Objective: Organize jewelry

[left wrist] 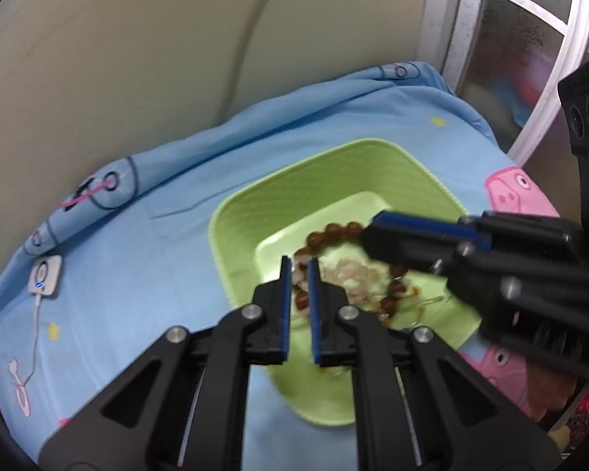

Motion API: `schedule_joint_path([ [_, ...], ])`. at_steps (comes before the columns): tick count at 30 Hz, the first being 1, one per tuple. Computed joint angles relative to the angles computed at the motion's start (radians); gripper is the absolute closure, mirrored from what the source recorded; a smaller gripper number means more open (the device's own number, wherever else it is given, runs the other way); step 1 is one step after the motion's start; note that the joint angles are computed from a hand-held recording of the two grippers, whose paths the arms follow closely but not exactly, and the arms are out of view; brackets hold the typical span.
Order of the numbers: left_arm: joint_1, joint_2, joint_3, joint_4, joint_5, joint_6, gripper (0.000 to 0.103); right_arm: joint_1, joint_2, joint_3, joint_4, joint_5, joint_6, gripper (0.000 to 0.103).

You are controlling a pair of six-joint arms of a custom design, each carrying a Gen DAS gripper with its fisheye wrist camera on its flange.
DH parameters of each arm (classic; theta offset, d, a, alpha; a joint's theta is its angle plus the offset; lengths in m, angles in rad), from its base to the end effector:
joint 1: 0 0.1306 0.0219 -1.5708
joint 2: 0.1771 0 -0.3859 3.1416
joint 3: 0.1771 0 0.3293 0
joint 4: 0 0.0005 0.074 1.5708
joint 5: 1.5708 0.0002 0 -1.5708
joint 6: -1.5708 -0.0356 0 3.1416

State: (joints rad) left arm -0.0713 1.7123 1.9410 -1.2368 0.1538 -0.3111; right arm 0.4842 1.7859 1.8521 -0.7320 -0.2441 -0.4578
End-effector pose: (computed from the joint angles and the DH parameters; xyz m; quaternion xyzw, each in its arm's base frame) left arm 0.5198 -0.0431 0.4793 0.2030 0.9363 -0.0402 0.2837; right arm 0.5124 0.2787 0.4418 -0.0650 0.8919 0.2945 0.3370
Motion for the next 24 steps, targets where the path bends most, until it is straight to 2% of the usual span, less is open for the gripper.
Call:
schedule_joint_path([
  [2,0.026,-0.021,0.001,0.004,0.033,0.003,0.096,0.003,-0.022,-0.017,0.029,0.006,-0.008,0.103],
  [5,0.083,-0.059,0.014,0.014,0.068,-0.001,0.095,0.02,-0.051,-0.016,0.051,0.032,0.006,0.083],
  [6,0.116,-0.073,0.023,0.014,0.083,-0.007,0.095,0.032,-0.065,-0.018,0.064,0.045,0.015,0.081],
  [11,0.309,-0.154,-0.002,0.019,0.186,-0.053,0.095,0.097,-0.102,0.006,0.124,0.032,0.071,0.081],
  [13,0.385,-0.179,-0.037,0.032,0.205,-0.079,0.095,0.136,-0.101,0.012,0.119,0.016,0.11,0.081],
  [17,0.566,-0.227,-0.144,0.051,0.243,-0.134,0.095,0.209,-0.042,0.073,0.029,-0.004,0.177,0.081],
  [21,0.692,-0.262,-0.276,0.075,0.277,-0.19,0.095,0.276,0.083,0.207,-0.129,-0.013,0.226,0.082],
  [24,0.749,-0.276,-0.36,0.075,0.304,-0.217,0.095,0.31,0.185,0.328,-0.254,-0.009,0.243,0.083],
])
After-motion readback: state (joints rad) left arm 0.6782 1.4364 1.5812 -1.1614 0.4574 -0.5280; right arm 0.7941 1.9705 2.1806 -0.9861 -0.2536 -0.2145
